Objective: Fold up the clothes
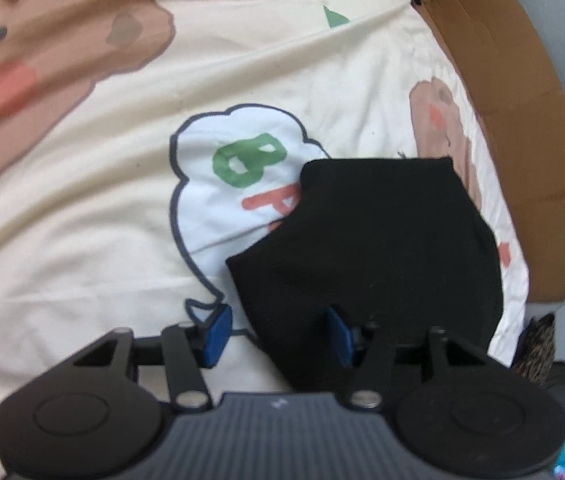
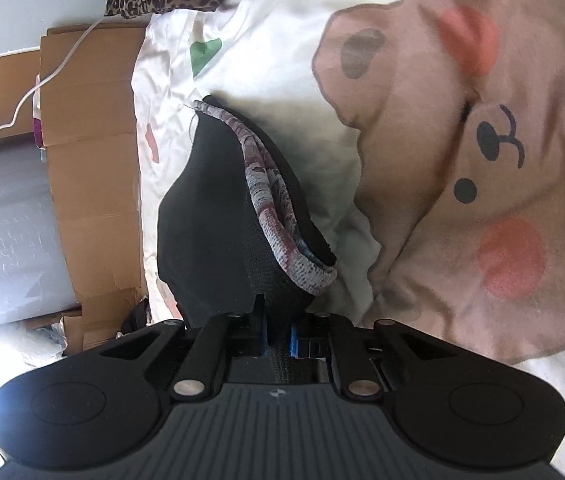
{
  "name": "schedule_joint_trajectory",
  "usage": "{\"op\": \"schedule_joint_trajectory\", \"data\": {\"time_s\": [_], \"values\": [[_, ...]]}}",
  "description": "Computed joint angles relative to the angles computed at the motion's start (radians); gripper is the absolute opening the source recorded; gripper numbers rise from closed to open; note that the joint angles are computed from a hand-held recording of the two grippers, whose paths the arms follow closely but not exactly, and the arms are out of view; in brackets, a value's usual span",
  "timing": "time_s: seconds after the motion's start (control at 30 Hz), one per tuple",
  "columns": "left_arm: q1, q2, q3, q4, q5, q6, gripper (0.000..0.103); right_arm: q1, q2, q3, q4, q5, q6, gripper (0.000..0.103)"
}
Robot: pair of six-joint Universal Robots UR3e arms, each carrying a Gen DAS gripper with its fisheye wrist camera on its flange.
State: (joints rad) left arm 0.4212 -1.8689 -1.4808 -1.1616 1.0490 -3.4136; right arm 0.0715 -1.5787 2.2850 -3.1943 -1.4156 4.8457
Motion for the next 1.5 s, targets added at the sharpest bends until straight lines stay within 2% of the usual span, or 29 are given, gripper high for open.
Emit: {"op": "schedule_joint_trajectory", "data": {"time_s": [0.17,0.27,0.4,0.5,0.57,0.67,0.73,0.8,0.97,1.07,1.3,1.5], "values": [[0.022,0.009,-0.089,0.121,-0.035,-0.116,0.056,-0.005,-0.036,0.0,0.015,0.003,0.058,0.008],[0.017,0.001,-0.103,0.169,-0.043,-0.133,0.061,-0.005,-0.039,0.008,0.004,0.003,0.106,0.008],[0.025,-0.004,-0.111,0.193,-0.064,-0.147,0.059,-0.026,-0.052,0.012,0.041,0.033,0.062,0.008],[0.035,-0.008,-0.066,0.104,-0.047,-0.073,0.033,-0.034,-0.049,0.021,0.058,0.042,0.025,0.008],[0.038,-0.02,-0.02,0.032,-0.038,-0.009,0.022,-0.036,-0.042,0.021,0.074,0.043,-0.017,0.008],[0.05,-0.036,0.051,-0.051,-0.033,0.042,0.01,-0.035,-0.017,0.024,0.087,0.038,-0.057,0.008],[0.045,-0.05,0.097,-0.086,-0.016,0.075,0.007,-0.032,-0.013,0.022,0.096,0.027,-0.061,0.008],[0.036,-0.054,0.122,-0.109,0.003,0.093,0.006,-0.026,-0.01,0.006,0.121,0.013,-0.072,0.008],[0.013,-0.03,0.13,-0.125,0.052,0.044,0.005,-0.028,-0.036,-0.064,0.261,-0.002,-0.143,0.008],[-0.003,0.005,0.109,-0.135,0.085,0.051,0.005,-0.042,-0.057,-0.097,0.341,0.002,-0.197,0.008],[0.022,0.136,-0.023,-0.154,0.095,0.066,0.005,-0.223,-0.134,-0.064,0.481,0.213,-0.487,0.008],[0.027,0.237,-0.101,-0.184,0.101,0.057,0.005,-0.279,-0.184,-0.088,0.603,0.248,-0.592,0.008]]}}
